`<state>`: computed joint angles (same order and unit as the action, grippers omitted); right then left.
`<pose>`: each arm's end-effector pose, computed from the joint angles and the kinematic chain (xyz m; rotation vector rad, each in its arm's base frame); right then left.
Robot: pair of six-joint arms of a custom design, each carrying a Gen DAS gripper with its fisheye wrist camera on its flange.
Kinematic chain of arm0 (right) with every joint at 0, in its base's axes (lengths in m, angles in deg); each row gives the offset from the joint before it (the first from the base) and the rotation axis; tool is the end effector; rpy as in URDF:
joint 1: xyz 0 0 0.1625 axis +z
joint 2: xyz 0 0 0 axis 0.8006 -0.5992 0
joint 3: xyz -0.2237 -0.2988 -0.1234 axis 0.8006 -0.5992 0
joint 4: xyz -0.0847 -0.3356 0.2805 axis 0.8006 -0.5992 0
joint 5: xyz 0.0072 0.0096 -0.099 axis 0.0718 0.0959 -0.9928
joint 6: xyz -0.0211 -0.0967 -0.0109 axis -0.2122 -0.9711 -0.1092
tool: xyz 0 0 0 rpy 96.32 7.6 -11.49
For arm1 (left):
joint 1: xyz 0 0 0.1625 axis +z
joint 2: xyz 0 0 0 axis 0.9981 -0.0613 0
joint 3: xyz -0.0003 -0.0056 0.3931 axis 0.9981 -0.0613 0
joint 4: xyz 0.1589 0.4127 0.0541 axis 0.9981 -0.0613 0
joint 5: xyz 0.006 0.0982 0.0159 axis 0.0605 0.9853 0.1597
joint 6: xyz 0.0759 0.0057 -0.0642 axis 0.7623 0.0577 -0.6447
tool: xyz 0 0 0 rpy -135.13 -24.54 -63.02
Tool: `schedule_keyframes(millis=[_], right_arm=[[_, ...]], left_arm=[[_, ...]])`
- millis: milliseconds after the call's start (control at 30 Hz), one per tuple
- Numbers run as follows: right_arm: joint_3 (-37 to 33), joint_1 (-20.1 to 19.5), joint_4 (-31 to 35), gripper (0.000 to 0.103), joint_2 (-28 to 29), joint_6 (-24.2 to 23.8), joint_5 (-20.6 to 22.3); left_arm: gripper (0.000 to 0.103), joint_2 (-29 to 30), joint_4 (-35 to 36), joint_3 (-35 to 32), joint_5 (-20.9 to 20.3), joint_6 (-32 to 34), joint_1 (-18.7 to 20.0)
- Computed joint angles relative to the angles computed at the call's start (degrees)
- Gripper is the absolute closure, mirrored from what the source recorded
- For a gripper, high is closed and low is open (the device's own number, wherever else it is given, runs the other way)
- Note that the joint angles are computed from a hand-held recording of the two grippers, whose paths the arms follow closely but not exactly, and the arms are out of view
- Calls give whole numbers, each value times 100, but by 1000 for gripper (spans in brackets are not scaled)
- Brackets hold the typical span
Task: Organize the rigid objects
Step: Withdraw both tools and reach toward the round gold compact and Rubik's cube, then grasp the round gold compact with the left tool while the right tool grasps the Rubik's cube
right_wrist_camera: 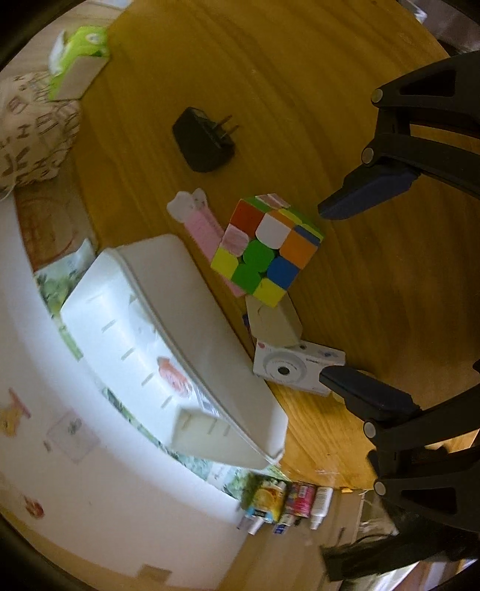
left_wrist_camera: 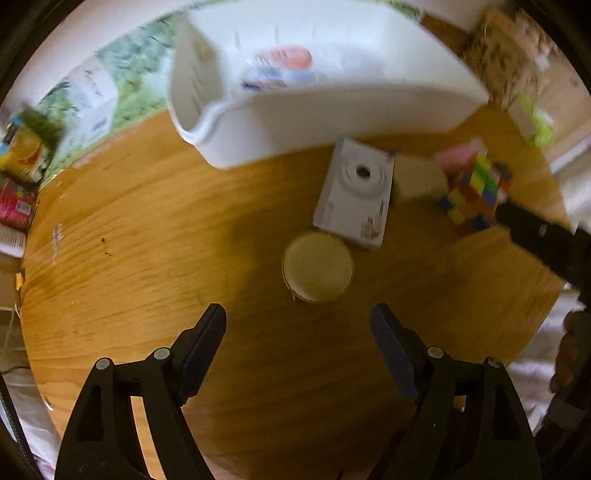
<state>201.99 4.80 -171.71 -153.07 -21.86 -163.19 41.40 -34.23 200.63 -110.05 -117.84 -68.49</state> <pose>-0.0451 -0.2989 0.3399 -0.0335 -2.7583 0.4404 -0.3642 -0.2955 -0.0784 0.1309 2.4185 -0.1770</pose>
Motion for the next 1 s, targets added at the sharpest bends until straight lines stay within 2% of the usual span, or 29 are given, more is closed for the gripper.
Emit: schedule_keyframes(millis=[267,500,700,1000], right_arm=[[-108,266,-413,21,626,783,-454],[-276,450,-494,21,1117,1251,-905],[-422,459,-589,21,1388,1291,-1060],[-667,511,-505,21,1787,1217,-1115]], left_arm=[[20,548,203,-497,-421,676,339],[20,817,252,-736,-625,823,559],[20,996,291,-884,-830,642,712],[21,1094,462,-1044,-818,213,767]])
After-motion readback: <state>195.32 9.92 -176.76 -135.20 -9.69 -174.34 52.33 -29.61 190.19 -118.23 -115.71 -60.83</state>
